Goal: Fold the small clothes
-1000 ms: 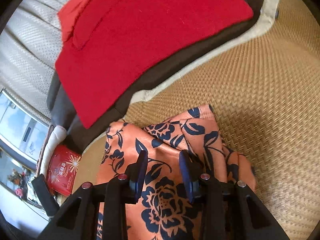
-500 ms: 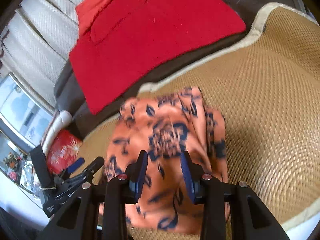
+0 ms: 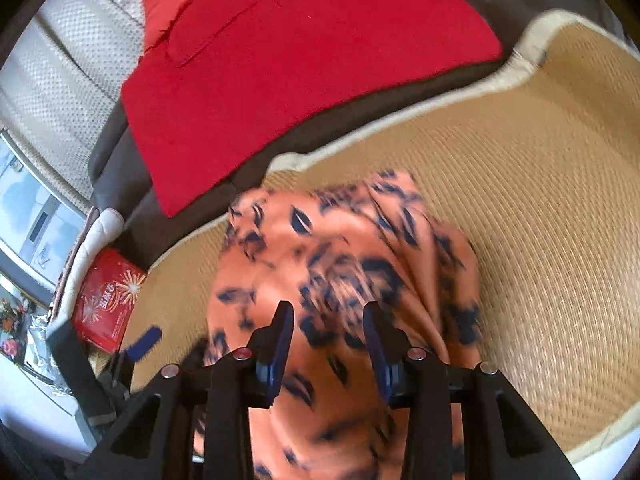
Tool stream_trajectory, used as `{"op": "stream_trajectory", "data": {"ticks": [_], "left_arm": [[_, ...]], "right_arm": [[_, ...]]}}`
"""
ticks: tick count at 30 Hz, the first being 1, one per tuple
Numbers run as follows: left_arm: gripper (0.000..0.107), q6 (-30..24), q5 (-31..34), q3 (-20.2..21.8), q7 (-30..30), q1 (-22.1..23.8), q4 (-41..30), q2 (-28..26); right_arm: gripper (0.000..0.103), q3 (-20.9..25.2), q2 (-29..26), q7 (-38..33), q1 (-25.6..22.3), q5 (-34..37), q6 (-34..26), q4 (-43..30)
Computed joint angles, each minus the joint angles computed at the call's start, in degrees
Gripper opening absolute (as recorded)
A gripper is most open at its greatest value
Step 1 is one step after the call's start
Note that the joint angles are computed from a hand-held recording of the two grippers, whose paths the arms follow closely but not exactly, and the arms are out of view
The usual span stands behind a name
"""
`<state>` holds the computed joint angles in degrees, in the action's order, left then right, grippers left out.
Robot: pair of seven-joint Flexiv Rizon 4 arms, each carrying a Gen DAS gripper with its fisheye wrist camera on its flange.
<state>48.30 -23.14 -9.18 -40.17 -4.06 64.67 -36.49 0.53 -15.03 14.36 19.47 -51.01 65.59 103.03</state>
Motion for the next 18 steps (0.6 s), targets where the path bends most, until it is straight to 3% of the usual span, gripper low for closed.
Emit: {"op": "stream_trajectory", "data": {"ticks": [7, 12, 15, 18], "left_arm": [[0.103, -1.9, 0.5, 0.1, -0.4, 0.0, -3.3, -1.9], [0.103, -2.6, 0.6, 0.1, -0.7, -0.1, -4.0, -2.1], [0.103, -2.2, 0.6, 0.1, -0.6, -0.1, -3.7, -2.0], [0.103, -2.1, 0.5, 0.0, -0.5, 0.0, -3.5, -1.9]], "right_arm": [[0.041, 0.0, -6.6, -8.9, -1.4, 11.0, -2.7, -7.5], [0.046, -1.6, -7.1, -10.6, 0.2, 11.8, -2.1, -10.2], [0.046, -0.7, -9.5, -16.2, 0.5, 14.2, -0.8, -14.4], [0.046, 0.8, -13.4, -23.9, 0.8, 18.8, -4.1, -21.0]]}}
